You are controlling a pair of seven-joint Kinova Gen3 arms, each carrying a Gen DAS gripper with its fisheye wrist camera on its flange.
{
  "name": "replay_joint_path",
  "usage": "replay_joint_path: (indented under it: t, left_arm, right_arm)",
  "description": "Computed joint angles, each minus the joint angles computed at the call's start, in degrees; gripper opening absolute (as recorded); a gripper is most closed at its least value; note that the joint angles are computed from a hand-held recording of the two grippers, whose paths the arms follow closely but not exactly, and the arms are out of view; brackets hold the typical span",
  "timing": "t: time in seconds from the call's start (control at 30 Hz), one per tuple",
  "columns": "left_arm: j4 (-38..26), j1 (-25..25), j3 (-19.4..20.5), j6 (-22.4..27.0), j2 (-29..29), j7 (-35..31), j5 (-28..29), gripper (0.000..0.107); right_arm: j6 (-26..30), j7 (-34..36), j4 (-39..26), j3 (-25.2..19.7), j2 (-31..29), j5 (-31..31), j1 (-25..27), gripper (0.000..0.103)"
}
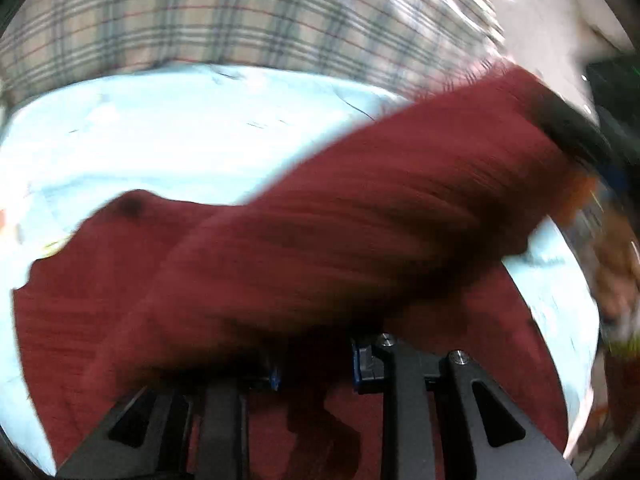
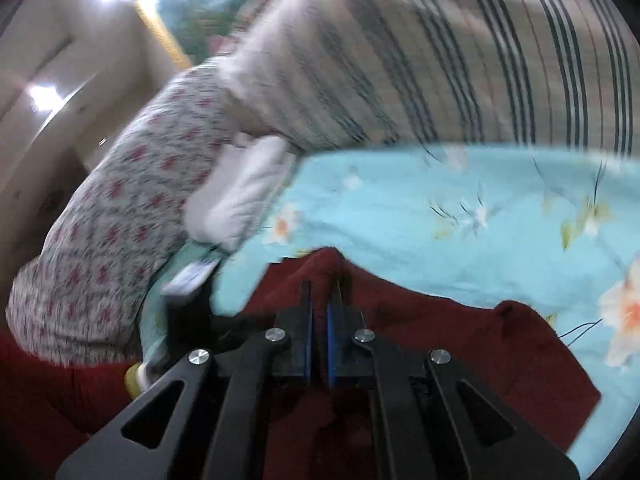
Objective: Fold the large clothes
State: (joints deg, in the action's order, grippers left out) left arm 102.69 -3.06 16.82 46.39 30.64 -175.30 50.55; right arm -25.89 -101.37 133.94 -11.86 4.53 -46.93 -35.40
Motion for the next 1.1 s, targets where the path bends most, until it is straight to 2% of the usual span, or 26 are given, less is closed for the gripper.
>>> replay_joint_path:
  t: [0.1, 0.17, 0.27, 0.33, 0.37, 0.43, 0.5, 0.57, 0.63, 0.7, 0.77, 0.87, 0.93, 0.97, 1.0, 1.03, 1.1]
  left_arm:
    - [-0.49, -2.3, -1.4, 3.0, 1.14, 2.77, 0.58, 0.025]
    - [0.75, -3.8, -2.55, 3.34, 0.94, 2.82, -0.02, 0.026]
    - [1.74, -6.09, -4.12, 4.33, 0.91, 2.66, -1.68, 0.031]
    - [1.12, -8.51, -5.14, 6.99, 1.41, 3.11, -2.96, 0.032]
    - [0.73, -9.55, -5.34, 8.46, 1.67, 3.34, -3.19, 0.032]
    - [0.08, -12.02, -5.95, 11.82, 1.56, 3.57, -3.49, 0.037]
    - [-1.1, -13.37, -6.47, 14.77, 2.2, 4.16, -3.14, 0.058]
    - [-3.7, -14.0, -6.45, 19.32, 3.59, 6.88, -3.29, 0.067]
    - [-6.51, -13.18, -6.57, 22.75, 5.07, 10.7, -3.48, 0.071]
    - [-8.6, -12.8, -6.2, 25.88, 6.7, 14.13, -3.49, 0.075]
    - [-8.92, -11.95, -6.11, 26.3, 6.95, 15.56, -2.7, 0.077]
    - [-8.45, -9.43, -6.06, 23.46, 6.32, 17.11, -2.69, 0.077]
    - [-8.39, -7.75, -6.03, 21.33, 6.44, 17.83, -3.55, 0.071]
    - [-8.36, -7.18, -5.7, 20.54, 6.68, 17.65, -3.87, 0.048]
    - [-8.57, -6.5, -5.58, 20.25, 6.98, 17.19, -4.39, 0.015]
    - [-8.47, -5.98, -5.36, 19.38, 6.87, 16.72, -4.9, 0.009]
    - [-6.08, -8.14, -2.93, 16.18, 5.57, 12.99, -3.59, 0.009]
  right_arm:
    - [-0.9, 5.77, -1.15, 0.06, 2.44, -6.87, -7.22, 0.006]
    - [-0.75, 7.34, -2.61, -2.46, 6.01, -11.48, -8.17, 0.006]
    - [-2.39, 3.25, -3.82, -9.31, 11.53, -12.75, -6.15, 0.008]
    - [-5.6, -1.39, -3.66, -13.82, 14.44, -12.61, -5.11, 0.016]
    - [-7.93, -3.09, -3.1, -14.69, 15.05, -13.8, -6.14, 0.018]
    - [-12.58, -6.79, -1.97, -14.24, 14.87, -18.19, -10.78, 0.018]
    - [-17.24, -11.44, 0.63, -13.04, 12.9, -22.85, -15.95, 0.018]
    - [-21.9, -16.1, 2.71, -10.9, 11.97, -27.51, -21.19, 0.019]
    - [-25.25, -20.76, 4.42, -10.56, 12.43, -32.17, -23.55, 0.03]
    - [-25.58, -25.37, 5.36, -8.88, 12.82, -36.46, -25.4, 0.039]
    - [-25.88, -27.67, 5.39, -9.88, 13.75, -37.66, -23.71, 0.042]
    - [-23.62, -27.58, 4.6, -13.17, 15.31, -33.59, -16.44, 0.043]
    - [-21.12, -26.85, 3.41, -14.52, 16.64, -30.03, -11.53, 0.043]
    - [-19.97, -26.53, 3.18, -15.24, 16.93, -29.03, -9.72, 0.042]
    - [-19.68, -26.16, 2.64, -15.26, 17.48, -28.96, -8.97, 0.024]
    - [-20.33, -25.51, 2.35, -14.87, 17.53, -29.83, -9.28, 0.004]
    - [-24.24, -23.33, 2.91, -13.01, 15.82, -33.93, -13.07, 0.004]
